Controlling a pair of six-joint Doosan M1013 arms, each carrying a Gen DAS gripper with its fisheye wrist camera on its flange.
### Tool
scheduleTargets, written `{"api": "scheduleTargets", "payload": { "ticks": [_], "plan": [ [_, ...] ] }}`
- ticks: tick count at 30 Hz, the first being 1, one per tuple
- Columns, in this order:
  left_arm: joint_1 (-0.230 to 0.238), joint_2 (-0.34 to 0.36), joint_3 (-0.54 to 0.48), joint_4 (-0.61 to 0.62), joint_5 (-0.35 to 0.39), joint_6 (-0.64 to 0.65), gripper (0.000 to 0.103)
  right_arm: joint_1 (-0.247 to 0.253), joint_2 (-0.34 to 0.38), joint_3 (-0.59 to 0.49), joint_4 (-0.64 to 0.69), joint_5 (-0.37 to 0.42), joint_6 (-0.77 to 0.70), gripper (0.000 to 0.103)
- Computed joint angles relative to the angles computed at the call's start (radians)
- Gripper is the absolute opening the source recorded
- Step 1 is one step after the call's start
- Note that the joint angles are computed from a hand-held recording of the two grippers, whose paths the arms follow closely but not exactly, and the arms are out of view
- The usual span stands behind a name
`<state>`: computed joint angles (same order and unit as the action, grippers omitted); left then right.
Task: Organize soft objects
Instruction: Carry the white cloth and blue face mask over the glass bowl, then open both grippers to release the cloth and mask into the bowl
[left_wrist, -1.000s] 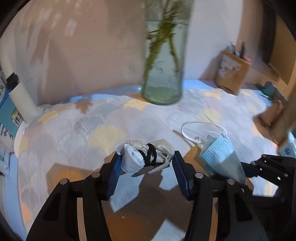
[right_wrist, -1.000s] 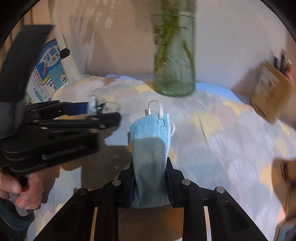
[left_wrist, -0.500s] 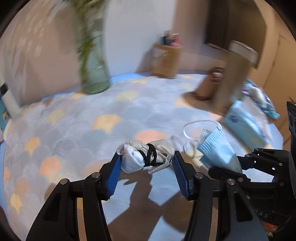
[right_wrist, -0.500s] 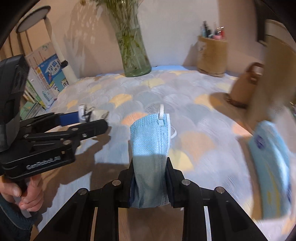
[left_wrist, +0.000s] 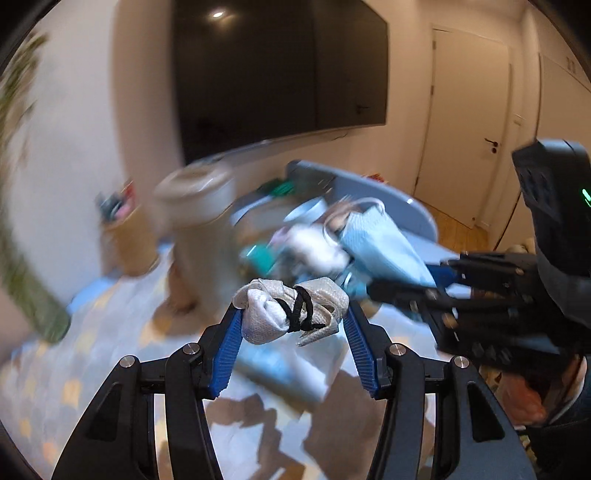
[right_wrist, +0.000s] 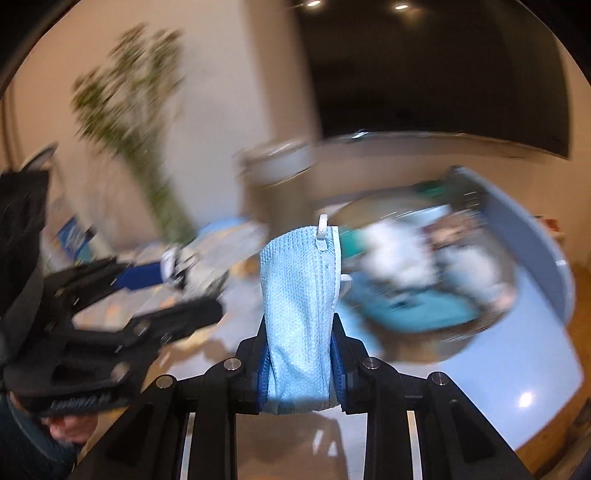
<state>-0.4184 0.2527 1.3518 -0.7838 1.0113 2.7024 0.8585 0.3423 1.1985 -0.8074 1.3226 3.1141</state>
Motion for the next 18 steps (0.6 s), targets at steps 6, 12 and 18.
{"api": "scheduleTargets", "payload": {
  "ticks": [6,12,18],
  "plan": [
    [-0.085,0.039,-0.054,0.040,-0.066,-0.095,0.052,-0.063,-0.103,0.102,-0.037,0.028,0.062,0.027],
    [-0.129,0.093,-0.106,0.117,-0.120,-0.207,0.052,-0.184,-0.143,0.144,0.056,-0.073,0.018,0.027],
    [-0.157,0.116,-0.126,0.187,-0.157,-0.258,0.055,-0.282,-0.132,0.142,0.162,-0.161,-0.049,0.035]
  ]
}}
